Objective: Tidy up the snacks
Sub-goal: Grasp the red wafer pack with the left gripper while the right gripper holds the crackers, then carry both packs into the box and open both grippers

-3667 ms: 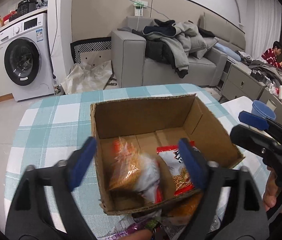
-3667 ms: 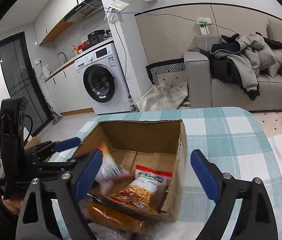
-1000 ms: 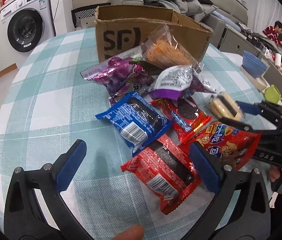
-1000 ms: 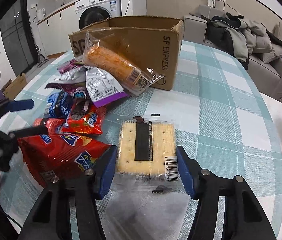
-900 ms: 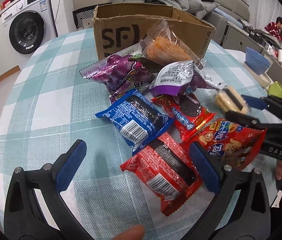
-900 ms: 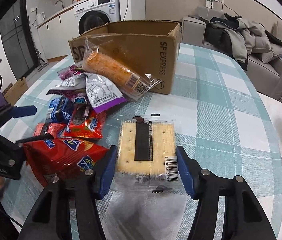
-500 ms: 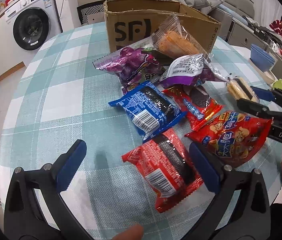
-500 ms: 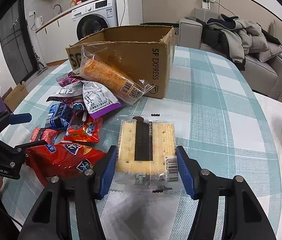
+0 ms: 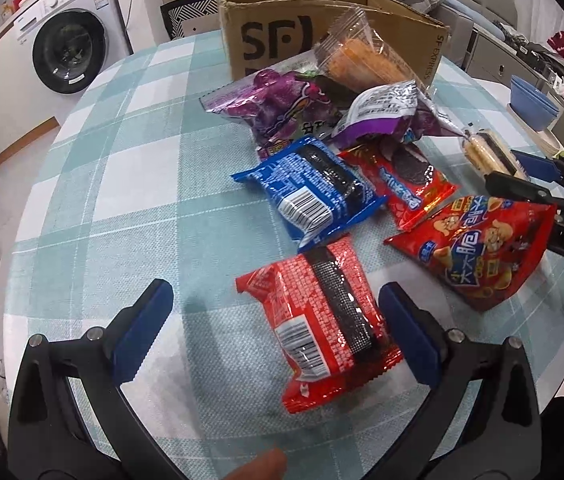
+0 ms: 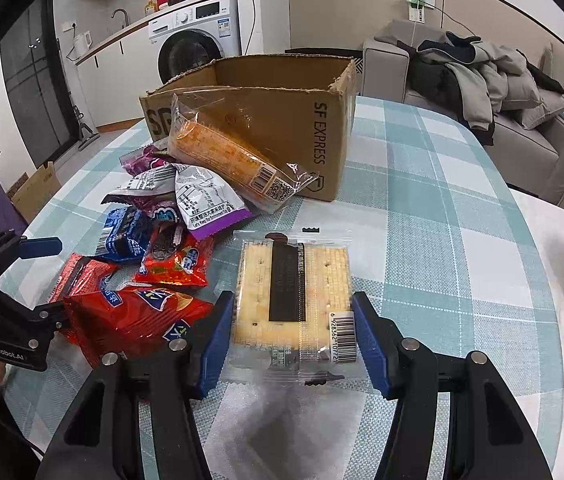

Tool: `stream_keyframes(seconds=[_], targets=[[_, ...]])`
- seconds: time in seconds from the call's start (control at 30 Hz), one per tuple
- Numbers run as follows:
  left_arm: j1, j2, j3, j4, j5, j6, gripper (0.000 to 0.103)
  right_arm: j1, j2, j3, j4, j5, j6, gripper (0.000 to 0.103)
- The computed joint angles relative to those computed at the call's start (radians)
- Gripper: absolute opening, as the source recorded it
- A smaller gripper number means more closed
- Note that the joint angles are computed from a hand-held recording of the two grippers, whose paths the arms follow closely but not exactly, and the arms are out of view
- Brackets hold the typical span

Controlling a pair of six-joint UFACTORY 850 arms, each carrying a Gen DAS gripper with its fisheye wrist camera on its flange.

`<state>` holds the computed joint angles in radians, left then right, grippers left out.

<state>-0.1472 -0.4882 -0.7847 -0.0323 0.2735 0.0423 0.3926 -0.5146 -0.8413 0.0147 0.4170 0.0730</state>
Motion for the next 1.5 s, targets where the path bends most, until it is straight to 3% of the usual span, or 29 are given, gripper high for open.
stream_keyframes(seconds=[0.17, 0.23, 0.37, 0.57, 0.67, 1.07, 1.27, 1.5], targets=[[-0.012, -0.011, -0.005, -0.028, -0.001, 0.014, 0.102, 0.006, 0.008, 0.007, 0.008, 0.006, -0.012, 0.059], [-0.017, -0.013, -0.005, -0.01, -0.002, -0.002, 0.098, 0.006, 0.01, 0.008, 0.005, 0.008, -0.01, 0.059], [-0.013, -0.004, 0.006, 0.179, 0.002, -0.166, 0.076, 0.006, 0.013, 0.011, 0.004, 0.01, -0.008, 0.059], [-0.005, 0.014, 0.02, 0.313, 0.016, -0.275, 0.043, 0.007, 0.021, 0.017, 0.01, 0.017, -0.013, 0.059], [0.012, 0.019, 0.025, 0.402, 0.039, -0.367, 0.043, 0.006, 0.021, 0.019, -0.002, 0.021, -0.003, 0.059], [0.028, 0.073, 0.06, 0.401, 0.094, -0.369, 0.043, 0.001, 0.039, 0.042, -0.029, 0.057, 0.023, 0.059], [0.042, 0.123, 0.099, 0.434, 0.167, -0.407, 0.043, -0.004, 0.078, 0.078, -0.067, 0.109, 0.059, 0.059], [0.042, 0.179, 0.126, 0.403, 0.195, -0.4, 0.043, -0.005, 0.116, 0.104, -0.108, 0.159, 0.098, 0.059]])
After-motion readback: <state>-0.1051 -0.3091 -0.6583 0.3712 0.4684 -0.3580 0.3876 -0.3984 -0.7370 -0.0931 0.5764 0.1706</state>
